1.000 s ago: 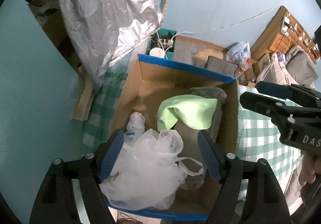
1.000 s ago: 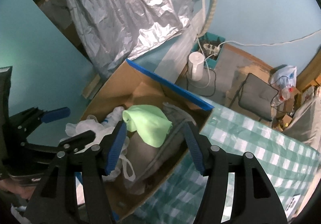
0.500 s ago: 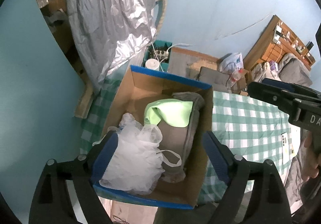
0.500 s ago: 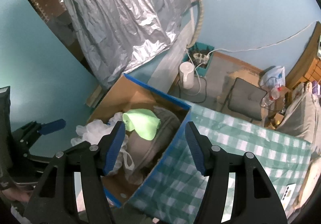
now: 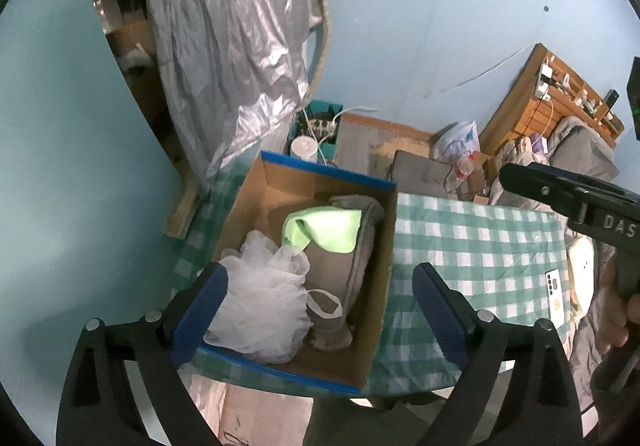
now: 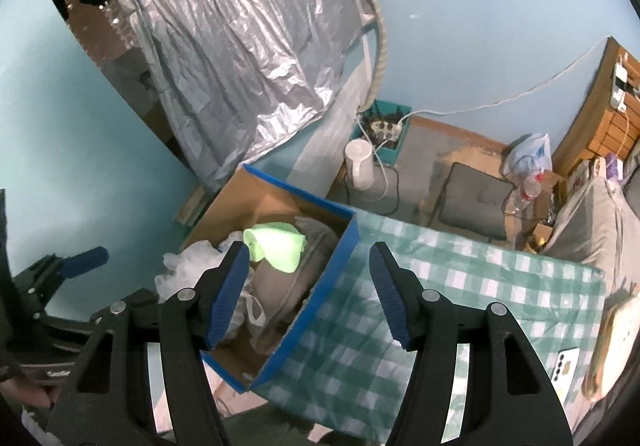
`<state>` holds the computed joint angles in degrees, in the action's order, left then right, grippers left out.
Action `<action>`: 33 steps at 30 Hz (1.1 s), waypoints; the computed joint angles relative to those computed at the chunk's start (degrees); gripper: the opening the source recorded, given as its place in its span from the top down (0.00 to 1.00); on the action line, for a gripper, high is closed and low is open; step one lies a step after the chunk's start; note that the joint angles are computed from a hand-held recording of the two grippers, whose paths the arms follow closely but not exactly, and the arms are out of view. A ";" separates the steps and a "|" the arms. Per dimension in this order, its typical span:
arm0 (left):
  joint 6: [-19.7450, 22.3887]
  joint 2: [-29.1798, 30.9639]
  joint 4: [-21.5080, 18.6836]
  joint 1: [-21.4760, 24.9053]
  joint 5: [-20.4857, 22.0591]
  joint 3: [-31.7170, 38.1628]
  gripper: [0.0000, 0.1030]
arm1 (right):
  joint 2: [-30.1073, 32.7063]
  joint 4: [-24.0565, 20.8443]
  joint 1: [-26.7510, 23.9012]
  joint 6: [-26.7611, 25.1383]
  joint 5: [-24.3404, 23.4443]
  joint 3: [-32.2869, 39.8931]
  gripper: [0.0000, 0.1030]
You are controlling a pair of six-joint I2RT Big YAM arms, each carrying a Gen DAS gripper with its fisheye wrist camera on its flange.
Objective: Organize soft objects
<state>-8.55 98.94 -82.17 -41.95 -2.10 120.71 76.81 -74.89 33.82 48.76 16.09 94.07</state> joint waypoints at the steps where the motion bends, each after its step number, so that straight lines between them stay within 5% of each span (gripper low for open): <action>1: 0.01 -0.04 -0.19 -0.22 -0.30 0.30 0.07 | -0.30 -0.27 0.22 0.14 0.46 -0.01 0.40; 17: 0.51 -1.15 -0.48 -4.64 -3.71 3.01 0.06 | -3.69 -5.38 2.91 2.70 7.68 0.77 0.40; 33: -0.45 -0.64 -1.32 -5.02 -3.44 3.41 0.06 | -4.77 -6.69 3.61 4.85 8.22 0.04 0.40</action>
<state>-9.00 98.30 -83.49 -46.98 -5.53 124.11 72.04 -81.58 37.43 53.61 24.31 94.12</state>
